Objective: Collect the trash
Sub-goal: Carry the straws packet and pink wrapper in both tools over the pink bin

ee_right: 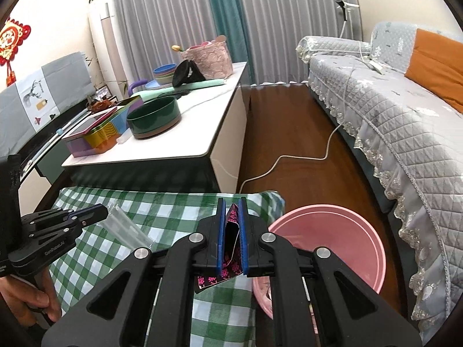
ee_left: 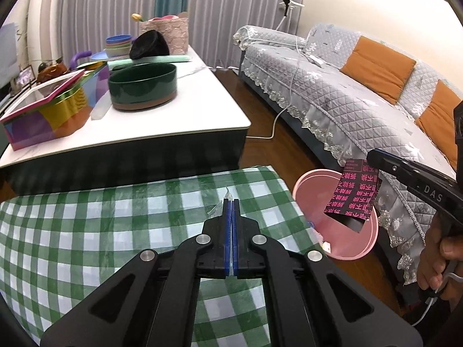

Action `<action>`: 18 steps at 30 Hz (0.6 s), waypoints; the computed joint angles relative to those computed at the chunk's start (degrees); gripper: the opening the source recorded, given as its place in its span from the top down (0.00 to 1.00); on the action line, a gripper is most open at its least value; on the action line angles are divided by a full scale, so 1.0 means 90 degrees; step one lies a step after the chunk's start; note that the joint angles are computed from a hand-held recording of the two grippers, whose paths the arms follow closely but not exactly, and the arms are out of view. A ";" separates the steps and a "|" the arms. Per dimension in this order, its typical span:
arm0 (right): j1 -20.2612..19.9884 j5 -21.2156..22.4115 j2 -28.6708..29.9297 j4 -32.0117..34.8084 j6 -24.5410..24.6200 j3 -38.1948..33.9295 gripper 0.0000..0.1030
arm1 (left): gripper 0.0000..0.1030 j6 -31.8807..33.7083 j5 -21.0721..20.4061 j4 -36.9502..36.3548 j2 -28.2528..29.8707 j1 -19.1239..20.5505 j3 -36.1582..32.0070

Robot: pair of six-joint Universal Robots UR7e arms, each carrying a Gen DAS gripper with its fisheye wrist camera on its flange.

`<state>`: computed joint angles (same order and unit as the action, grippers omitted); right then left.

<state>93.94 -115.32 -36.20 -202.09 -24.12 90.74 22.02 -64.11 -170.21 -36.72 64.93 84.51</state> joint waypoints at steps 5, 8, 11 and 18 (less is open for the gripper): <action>-0.0093 -0.0095 -0.0149 -0.0210 -0.0054 0.0177 0.91 | 1.00 -0.0008 -0.0195 0.0078 0.0118 -0.0106 -0.0092; -0.0186 -0.0149 -0.0256 -0.0297 -0.0033 0.0287 0.91 | 1.00 0.0007 -0.0329 0.0124 0.0236 -0.0180 -0.0173; -0.0298 -0.0222 -0.0365 -0.0417 -0.0051 0.0414 0.91 | 1.00 -0.0032 -0.0459 0.0214 0.0396 -0.0269 -0.0301; -0.0580 -0.0398 -0.0608 -0.0706 -0.0066 0.0710 0.91 | 1.00 0.0016 -0.0730 0.0368 0.0823 -0.0511 -0.0541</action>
<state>88.73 -118.90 -41.67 -208.44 -24.72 97.13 22.17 -70.68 -166.90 -29.32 60.33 79.64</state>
